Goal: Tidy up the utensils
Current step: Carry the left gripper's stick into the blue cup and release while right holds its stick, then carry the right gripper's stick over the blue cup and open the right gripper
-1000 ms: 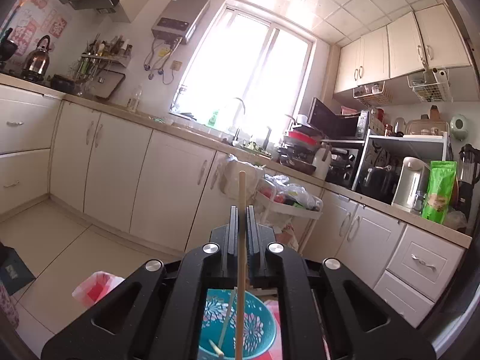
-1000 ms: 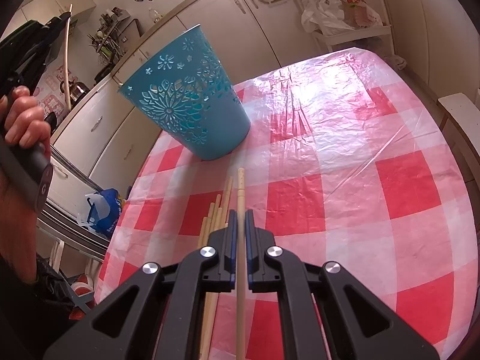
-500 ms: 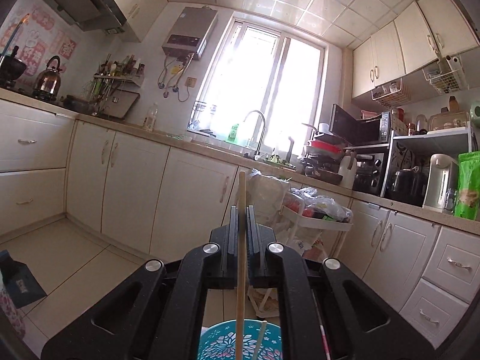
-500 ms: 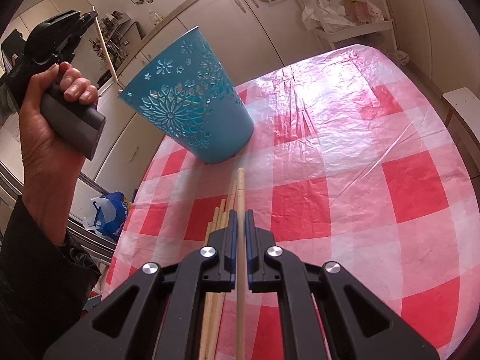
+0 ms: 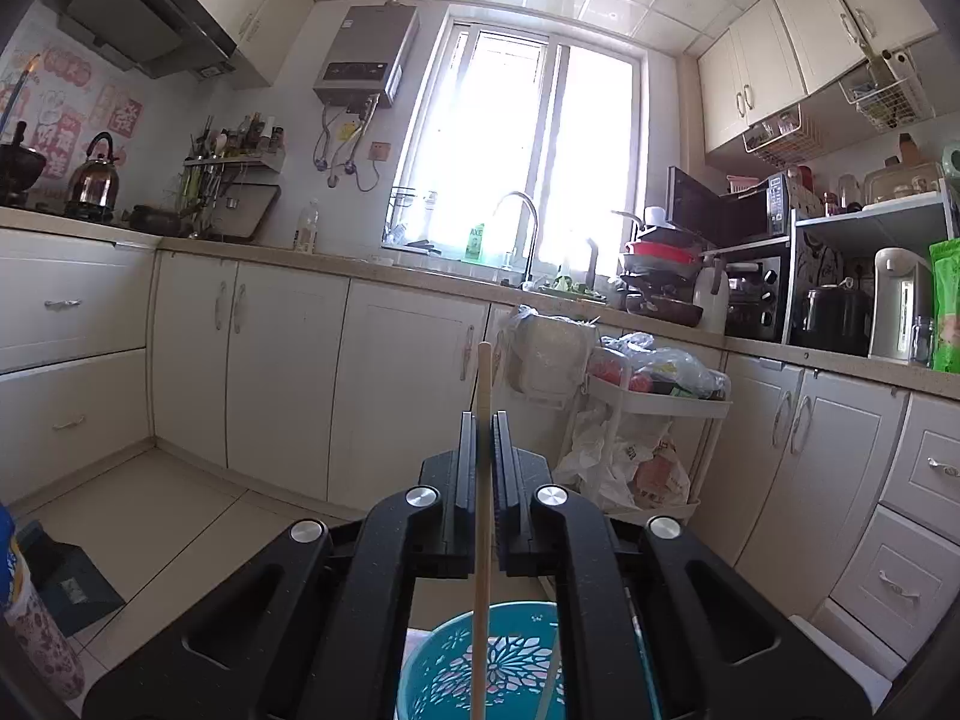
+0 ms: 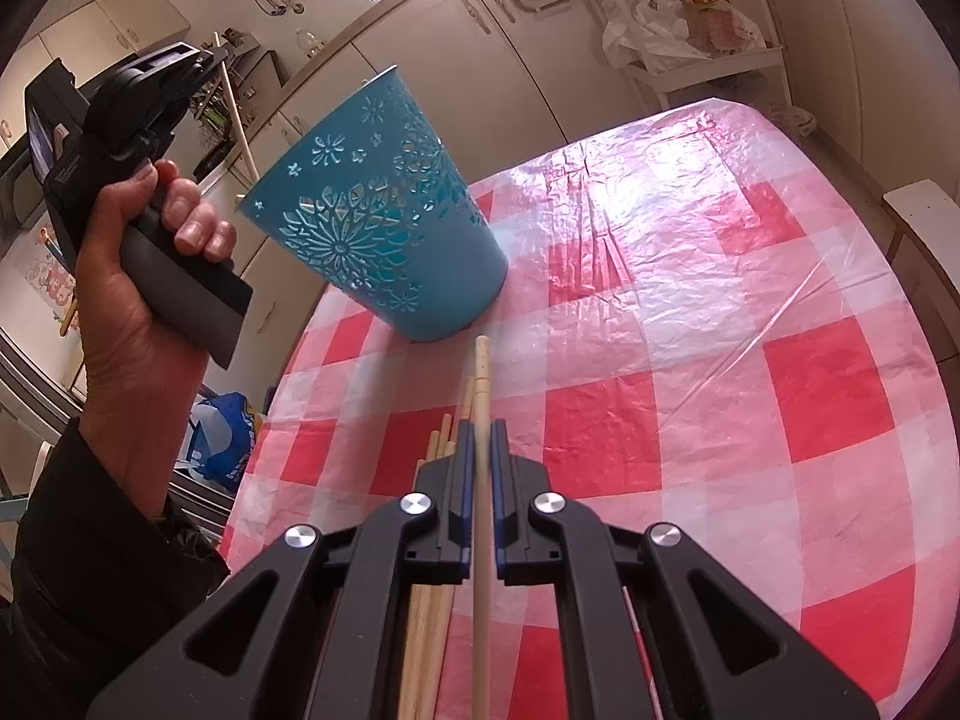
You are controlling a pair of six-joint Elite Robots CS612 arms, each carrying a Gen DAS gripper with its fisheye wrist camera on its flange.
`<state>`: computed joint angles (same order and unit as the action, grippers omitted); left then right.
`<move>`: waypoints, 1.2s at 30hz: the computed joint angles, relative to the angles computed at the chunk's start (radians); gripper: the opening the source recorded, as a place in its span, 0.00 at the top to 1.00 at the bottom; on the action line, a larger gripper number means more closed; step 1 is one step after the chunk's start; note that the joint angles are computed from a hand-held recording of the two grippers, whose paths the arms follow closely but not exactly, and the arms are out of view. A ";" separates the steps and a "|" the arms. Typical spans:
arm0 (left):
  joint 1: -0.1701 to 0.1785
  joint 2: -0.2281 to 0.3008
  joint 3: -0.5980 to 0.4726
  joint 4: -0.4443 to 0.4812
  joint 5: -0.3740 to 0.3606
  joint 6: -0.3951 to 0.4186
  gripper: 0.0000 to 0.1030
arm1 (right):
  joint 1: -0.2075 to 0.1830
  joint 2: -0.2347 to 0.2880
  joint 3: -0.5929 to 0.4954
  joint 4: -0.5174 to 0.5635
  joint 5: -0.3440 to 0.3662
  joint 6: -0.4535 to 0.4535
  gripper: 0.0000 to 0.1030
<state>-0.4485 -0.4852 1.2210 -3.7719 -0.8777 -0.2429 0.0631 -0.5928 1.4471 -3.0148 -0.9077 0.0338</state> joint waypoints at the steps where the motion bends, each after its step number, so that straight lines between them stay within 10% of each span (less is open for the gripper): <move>1: 0.000 -0.002 0.005 0.009 -0.004 -0.002 0.95 | -0.001 0.000 0.000 -0.004 0.001 0.004 0.94; 11: -0.013 -0.043 0.084 0.078 -0.003 -0.020 0.94 | -0.008 -0.009 0.019 -0.048 0.011 0.022 0.94; 19: -0.044 -0.115 0.214 0.065 0.042 -0.081 0.59 | -0.017 -0.014 0.040 -0.138 0.026 0.058 0.94; 28: -0.076 -0.223 0.432 0.056 0.134 -0.348 0.44 | -0.039 -0.012 0.038 -0.347 0.133 0.230 0.94; 36: -0.062 -0.237 0.446 0.021 0.100 -0.345 0.43 | -0.003 0.037 -0.185 -0.517 0.129 0.413 0.94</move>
